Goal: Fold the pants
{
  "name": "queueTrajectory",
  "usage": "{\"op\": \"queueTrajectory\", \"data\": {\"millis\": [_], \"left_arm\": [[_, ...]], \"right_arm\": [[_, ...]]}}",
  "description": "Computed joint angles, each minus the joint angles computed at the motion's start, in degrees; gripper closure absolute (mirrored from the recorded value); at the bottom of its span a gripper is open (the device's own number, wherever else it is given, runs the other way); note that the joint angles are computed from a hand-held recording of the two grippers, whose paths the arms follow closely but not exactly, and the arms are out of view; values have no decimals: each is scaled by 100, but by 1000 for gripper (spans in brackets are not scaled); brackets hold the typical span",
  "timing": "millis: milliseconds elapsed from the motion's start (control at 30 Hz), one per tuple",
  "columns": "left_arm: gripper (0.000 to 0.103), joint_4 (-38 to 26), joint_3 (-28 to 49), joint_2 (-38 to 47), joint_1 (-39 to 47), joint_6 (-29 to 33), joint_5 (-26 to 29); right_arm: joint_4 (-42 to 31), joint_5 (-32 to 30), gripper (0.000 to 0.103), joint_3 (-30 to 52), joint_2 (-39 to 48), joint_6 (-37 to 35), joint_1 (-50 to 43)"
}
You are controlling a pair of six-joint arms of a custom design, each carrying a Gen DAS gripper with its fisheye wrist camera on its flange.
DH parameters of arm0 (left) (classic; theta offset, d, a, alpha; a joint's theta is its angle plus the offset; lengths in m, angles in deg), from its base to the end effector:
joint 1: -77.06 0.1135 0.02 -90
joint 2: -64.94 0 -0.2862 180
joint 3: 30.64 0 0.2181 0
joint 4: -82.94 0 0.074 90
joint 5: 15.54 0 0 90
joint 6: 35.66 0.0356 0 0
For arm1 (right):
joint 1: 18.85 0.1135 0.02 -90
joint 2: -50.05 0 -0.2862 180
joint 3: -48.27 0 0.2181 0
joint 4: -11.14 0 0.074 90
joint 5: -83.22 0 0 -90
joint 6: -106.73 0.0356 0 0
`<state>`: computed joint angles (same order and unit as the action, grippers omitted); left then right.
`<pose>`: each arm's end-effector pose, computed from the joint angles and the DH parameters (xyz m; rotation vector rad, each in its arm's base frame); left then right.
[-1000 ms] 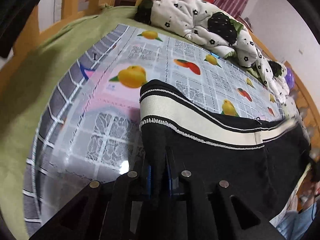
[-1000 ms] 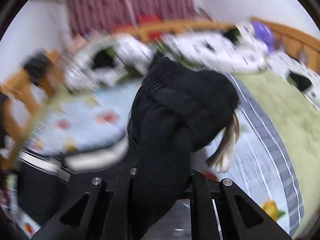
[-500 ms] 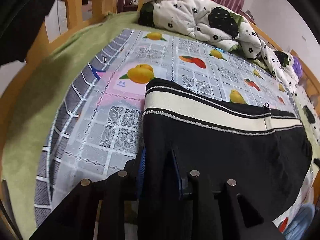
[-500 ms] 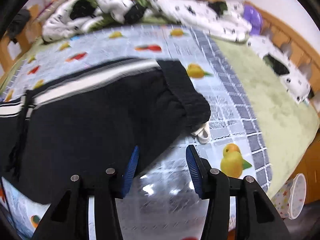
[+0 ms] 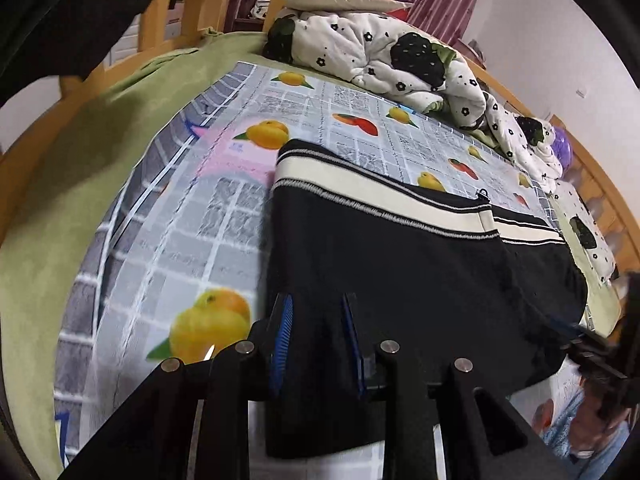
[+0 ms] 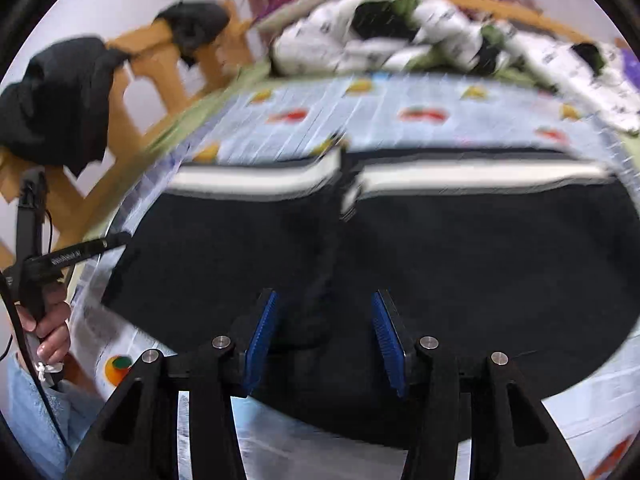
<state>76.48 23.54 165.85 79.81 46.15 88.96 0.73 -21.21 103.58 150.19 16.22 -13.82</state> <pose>0.2887 0.0049 0.1489 -0.1324 2.4884 -0.3557 0.2850 0.0340 0.1523 -0.2219 2.5163 0.3504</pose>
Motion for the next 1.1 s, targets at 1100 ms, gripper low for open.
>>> {"op": "queueTrajectory", "data": {"millis": [1100], "left_arm": [[40, 906, -575, 366, 10, 74, 403]], "right_arm": [[-1130, 735, 61, 3071, 2149, -22, 406]]}}
